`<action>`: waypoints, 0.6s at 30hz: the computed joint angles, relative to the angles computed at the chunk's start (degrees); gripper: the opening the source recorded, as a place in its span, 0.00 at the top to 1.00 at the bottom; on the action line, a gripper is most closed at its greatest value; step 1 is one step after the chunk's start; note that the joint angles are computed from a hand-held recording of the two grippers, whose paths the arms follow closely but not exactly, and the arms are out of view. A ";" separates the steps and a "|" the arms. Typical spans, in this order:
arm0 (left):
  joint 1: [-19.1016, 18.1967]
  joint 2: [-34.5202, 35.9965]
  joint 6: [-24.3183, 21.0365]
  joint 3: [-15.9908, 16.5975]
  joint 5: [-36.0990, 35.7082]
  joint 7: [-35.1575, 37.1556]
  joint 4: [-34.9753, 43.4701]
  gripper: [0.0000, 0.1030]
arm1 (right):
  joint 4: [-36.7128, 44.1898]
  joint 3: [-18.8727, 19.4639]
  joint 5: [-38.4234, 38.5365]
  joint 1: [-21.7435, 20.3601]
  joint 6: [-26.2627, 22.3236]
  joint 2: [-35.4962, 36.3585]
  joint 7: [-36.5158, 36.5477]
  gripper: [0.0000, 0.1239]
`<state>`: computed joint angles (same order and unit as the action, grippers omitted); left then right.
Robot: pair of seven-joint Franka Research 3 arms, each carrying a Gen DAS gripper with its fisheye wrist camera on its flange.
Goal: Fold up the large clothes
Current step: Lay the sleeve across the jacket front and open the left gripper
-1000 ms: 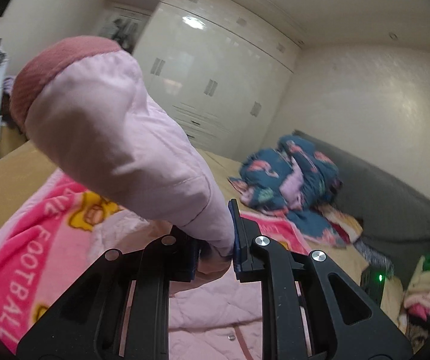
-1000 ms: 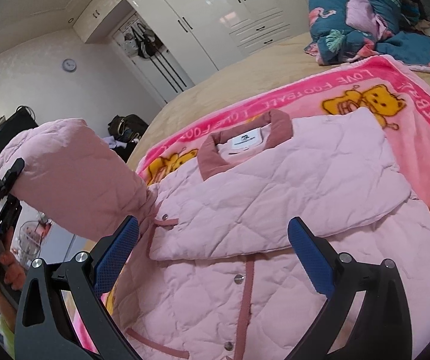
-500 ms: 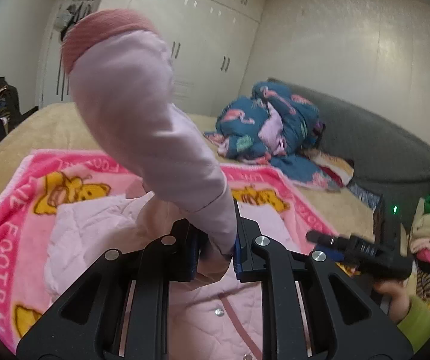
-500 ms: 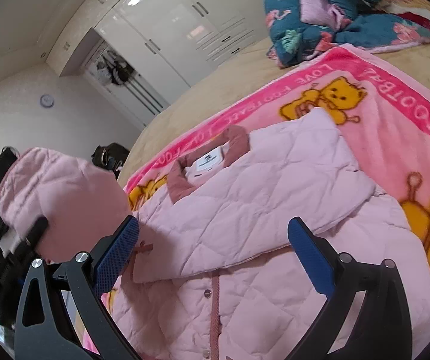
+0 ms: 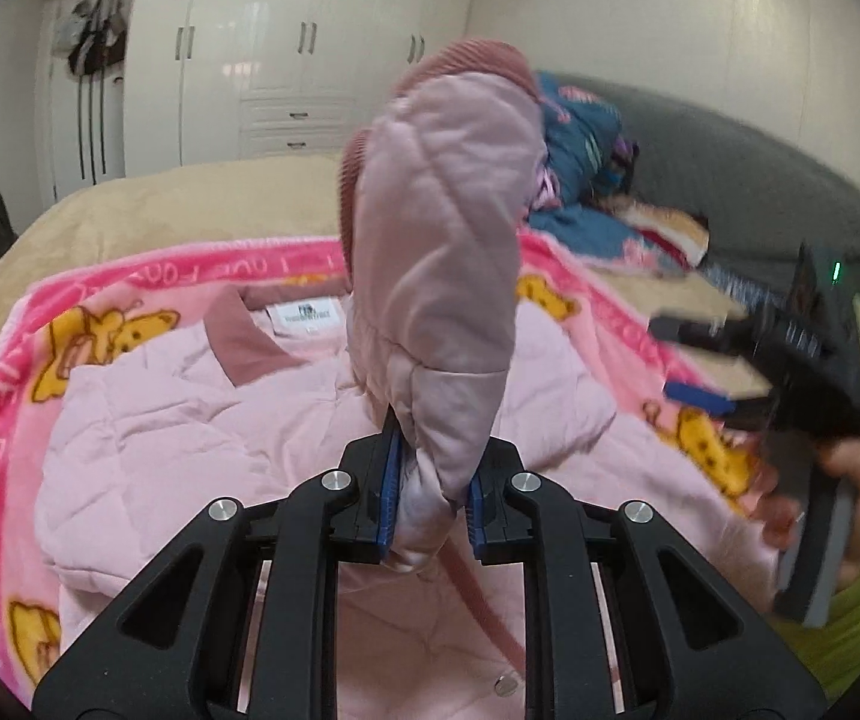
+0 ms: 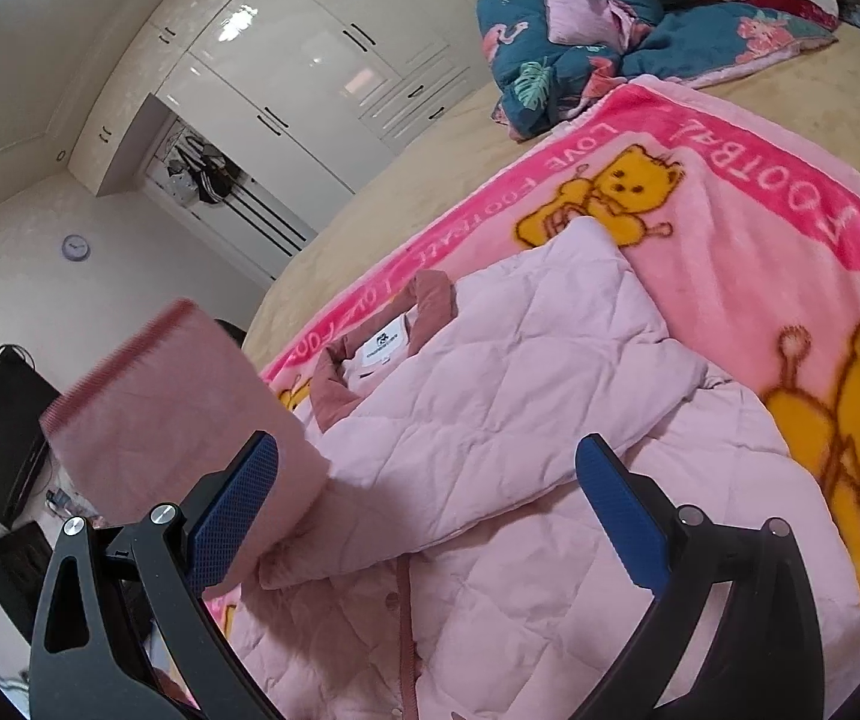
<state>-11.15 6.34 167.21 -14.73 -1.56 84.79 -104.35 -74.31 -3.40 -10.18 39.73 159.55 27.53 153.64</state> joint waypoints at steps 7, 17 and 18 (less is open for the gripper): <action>-3.80 3.21 -7.25 2.29 17.11 -5.76 2.31 0.85 | -5.00 0.76 2.43 -1.13 3.41 -2.41 0.04 0.20; -5.98 4.66 -16.80 0.76 24.23 -1.74 3.67 0.29 | -9.07 0.74 3.33 -1.52 4.84 -5.12 1.30 0.20; -5.92 4.28 -16.87 0.35 23.34 -0.03 3.33 0.28 | -9.14 0.89 3.36 -1.65 4.82 -5.24 1.12 0.20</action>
